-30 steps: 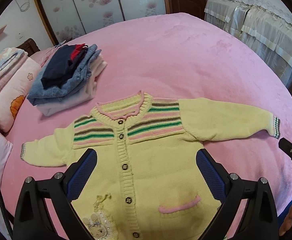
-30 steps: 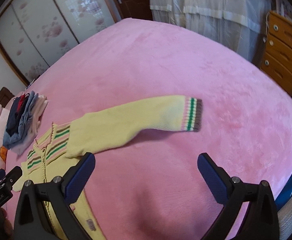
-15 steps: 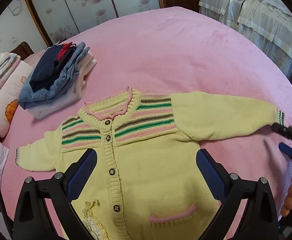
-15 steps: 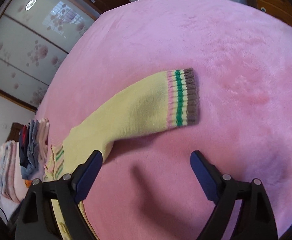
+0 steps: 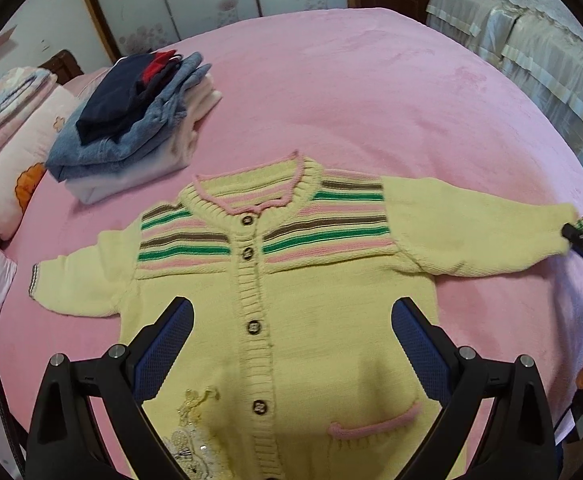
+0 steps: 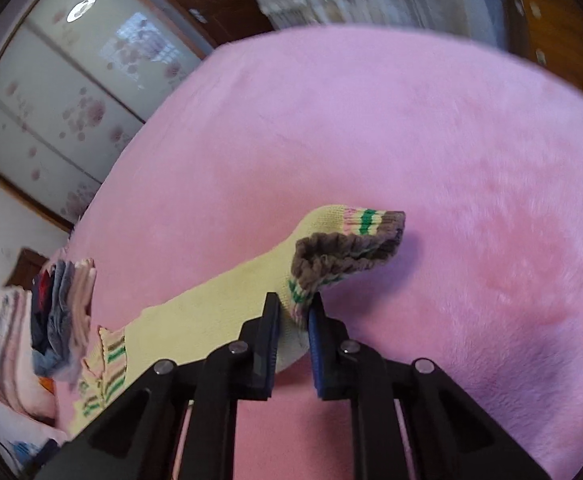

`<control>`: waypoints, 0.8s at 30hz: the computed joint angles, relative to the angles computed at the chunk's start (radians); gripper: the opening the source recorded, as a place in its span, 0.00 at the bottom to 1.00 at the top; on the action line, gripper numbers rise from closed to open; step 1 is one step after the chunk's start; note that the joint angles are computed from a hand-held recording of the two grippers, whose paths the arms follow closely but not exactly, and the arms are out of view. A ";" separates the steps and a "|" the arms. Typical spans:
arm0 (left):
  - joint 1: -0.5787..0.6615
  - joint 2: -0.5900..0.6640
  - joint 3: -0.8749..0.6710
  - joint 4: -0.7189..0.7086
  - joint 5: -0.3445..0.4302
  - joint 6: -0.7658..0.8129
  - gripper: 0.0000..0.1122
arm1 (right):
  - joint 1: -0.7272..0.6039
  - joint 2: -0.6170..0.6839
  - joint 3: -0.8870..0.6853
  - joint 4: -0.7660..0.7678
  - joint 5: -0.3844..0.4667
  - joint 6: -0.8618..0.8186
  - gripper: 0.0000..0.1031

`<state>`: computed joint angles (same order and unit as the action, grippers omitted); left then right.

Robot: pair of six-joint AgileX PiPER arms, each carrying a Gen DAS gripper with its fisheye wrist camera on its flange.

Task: Fold large clothes
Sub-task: 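Fold the sleeve across the cardigan body with the right tool, then open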

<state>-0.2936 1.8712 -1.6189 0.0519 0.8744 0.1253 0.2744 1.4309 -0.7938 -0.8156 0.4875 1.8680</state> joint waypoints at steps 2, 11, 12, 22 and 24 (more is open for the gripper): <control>0.035 0.000 -0.006 -0.021 0.007 0.012 0.88 | 0.107 0.011 -0.103 -0.061 0.098 -0.019 0.13; 0.252 0.032 -0.056 -0.159 0.046 0.122 0.88 | 0.347 0.421 -0.759 0.089 0.206 -0.556 0.14; 0.278 0.044 -0.068 -0.186 0.057 0.147 0.88 | 0.355 0.482 -0.827 0.152 0.212 -0.634 0.16; 0.435 0.208 -0.226 -0.461 0.271 0.330 0.87 | 0.383 0.632 -0.896 0.443 0.216 -0.815 0.37; 0.451 0.245 -0.265 -0.532 0.330 0.347 0.84 | 0.388 0.561 -0.796 0.399 0.186 -0.747 0.37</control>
<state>0.1571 2.1166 -1.8834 -0.4804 1.2045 0.4728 0.6623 1.9921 -1.5901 -0.4167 0.6734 1.1208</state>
